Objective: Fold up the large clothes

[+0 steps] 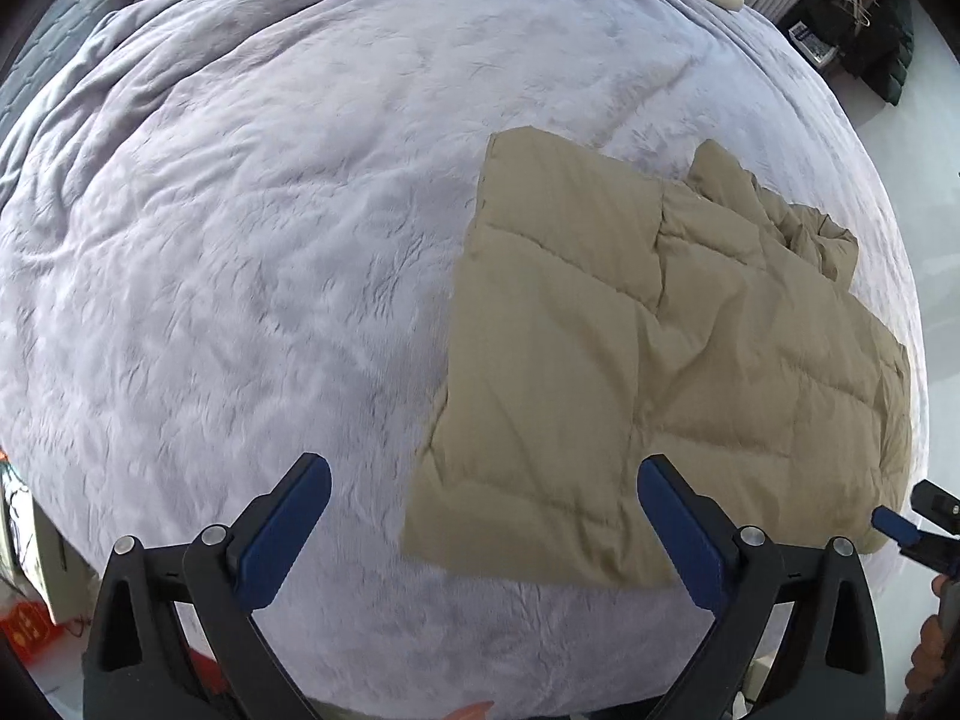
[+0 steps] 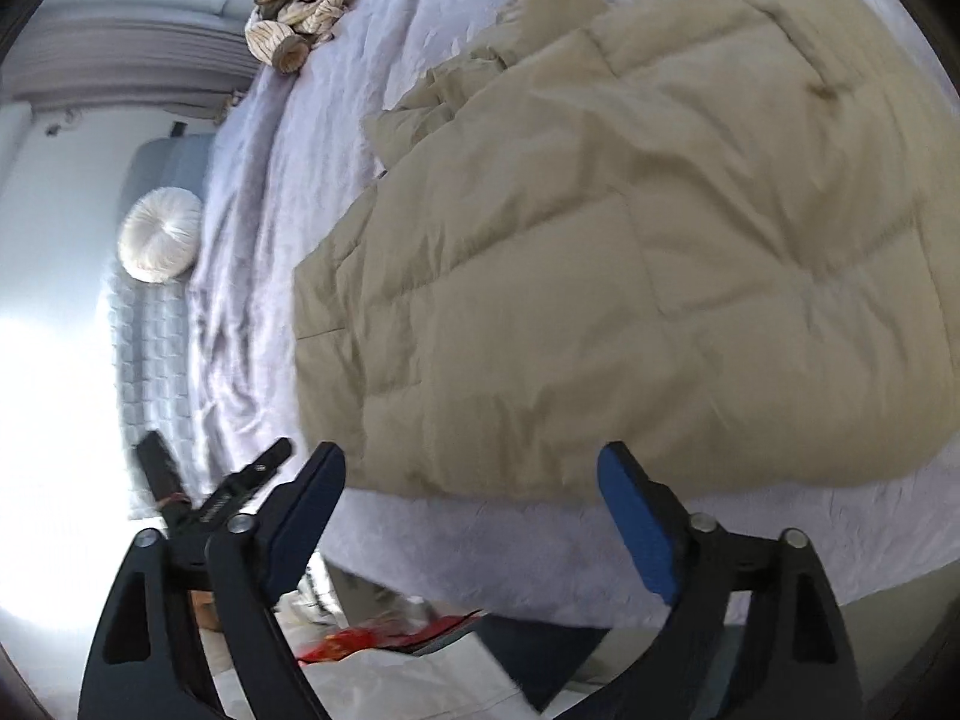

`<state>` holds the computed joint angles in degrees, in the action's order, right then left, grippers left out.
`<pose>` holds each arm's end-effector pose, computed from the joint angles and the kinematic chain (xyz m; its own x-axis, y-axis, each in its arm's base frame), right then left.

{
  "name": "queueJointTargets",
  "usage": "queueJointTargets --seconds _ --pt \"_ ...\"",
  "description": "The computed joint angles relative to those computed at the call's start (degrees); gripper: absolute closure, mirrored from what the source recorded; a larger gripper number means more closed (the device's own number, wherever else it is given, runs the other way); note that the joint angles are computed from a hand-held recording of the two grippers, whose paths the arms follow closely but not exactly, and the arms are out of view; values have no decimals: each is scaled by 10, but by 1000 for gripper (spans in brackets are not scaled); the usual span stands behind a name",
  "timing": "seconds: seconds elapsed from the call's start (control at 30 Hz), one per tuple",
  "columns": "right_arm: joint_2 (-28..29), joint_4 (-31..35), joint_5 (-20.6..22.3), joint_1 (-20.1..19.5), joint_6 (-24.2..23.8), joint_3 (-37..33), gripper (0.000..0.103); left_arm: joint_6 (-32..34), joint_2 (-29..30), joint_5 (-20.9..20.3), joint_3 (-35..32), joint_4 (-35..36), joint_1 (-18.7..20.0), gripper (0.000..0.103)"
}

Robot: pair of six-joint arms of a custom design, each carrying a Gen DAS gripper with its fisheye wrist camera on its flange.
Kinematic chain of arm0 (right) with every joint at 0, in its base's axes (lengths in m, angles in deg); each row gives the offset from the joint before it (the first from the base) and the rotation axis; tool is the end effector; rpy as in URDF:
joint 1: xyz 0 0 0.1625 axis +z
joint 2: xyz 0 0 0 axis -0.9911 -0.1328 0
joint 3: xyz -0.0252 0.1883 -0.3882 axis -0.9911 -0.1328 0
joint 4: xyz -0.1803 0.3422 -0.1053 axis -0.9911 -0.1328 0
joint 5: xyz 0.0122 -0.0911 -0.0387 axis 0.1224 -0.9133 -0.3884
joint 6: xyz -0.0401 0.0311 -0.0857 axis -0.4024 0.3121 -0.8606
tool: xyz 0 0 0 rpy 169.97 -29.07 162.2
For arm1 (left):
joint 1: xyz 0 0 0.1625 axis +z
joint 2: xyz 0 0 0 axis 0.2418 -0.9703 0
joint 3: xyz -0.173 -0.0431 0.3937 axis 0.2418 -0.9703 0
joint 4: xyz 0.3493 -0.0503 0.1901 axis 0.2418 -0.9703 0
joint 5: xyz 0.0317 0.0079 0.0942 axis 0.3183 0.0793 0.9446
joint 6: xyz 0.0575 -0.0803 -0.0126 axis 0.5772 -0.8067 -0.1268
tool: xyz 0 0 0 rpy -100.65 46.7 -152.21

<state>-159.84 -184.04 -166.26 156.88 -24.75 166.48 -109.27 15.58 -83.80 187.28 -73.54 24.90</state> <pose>0.0011 -0.4483 0.3876 -0.9033 0.4231 0.0709 0.3728 0.8558 -0.3586 -0.3284 -0.4980 0.0755 -0.8107 0.1506 -0.5658 0.2296 0.9707 -0.0705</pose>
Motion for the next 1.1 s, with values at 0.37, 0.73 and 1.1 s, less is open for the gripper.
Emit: queueJointTargets --seconds 0.37,0.73,1.1 --pt "104 -39 -226 104 27 -62 13 81 36 -6 -49 -19 40 1" --pt "143 -47 -244 109 -5 -96 80 83 48 -66 -60 -65 80 1" --pt "207 -106 -241 73 -53 -129 80 100 86 -95 -88 -93 108 1"
